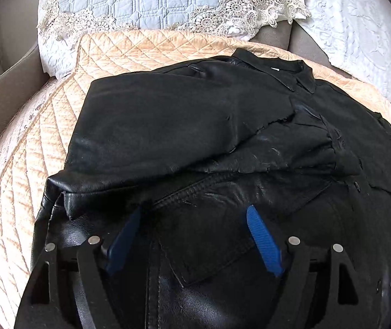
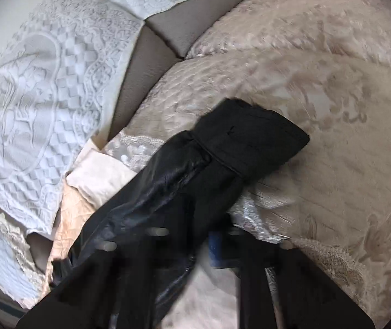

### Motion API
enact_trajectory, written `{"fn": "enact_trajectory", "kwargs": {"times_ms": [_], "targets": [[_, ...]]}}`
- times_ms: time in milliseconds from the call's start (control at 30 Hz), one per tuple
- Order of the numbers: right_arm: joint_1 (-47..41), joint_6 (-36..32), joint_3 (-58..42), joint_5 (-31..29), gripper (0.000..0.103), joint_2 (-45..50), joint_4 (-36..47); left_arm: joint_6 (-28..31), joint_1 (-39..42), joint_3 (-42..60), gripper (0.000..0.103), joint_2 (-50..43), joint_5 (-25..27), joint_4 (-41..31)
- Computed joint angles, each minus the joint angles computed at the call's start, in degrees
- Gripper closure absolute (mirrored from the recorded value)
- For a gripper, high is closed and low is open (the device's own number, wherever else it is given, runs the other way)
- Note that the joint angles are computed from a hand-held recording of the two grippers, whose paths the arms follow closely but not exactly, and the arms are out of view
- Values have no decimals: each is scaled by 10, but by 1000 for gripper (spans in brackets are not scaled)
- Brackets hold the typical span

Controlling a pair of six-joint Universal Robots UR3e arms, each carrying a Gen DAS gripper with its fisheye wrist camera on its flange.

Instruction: Fold large clothes

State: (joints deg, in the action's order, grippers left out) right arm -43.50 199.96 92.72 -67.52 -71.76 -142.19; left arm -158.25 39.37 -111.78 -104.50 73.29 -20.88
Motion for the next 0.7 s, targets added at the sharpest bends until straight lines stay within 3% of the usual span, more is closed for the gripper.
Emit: {"fn": "enact_trajectory", "kwargs": {"times_ms": [167,367,533,700], "targets": [[38,-28,-63,16,98,-53,49,-1,1,-1,20,-1,0,3],[172,-31,-215,30,98,-60,122,1,7,1,20,6,-14,-11],[321,-12,-353,21,98,16,156,41,48,-16,21,62,-78,-63],[474,1,-508,13,93,170,206,65,100,-41,21,97,-124,-92]]}}
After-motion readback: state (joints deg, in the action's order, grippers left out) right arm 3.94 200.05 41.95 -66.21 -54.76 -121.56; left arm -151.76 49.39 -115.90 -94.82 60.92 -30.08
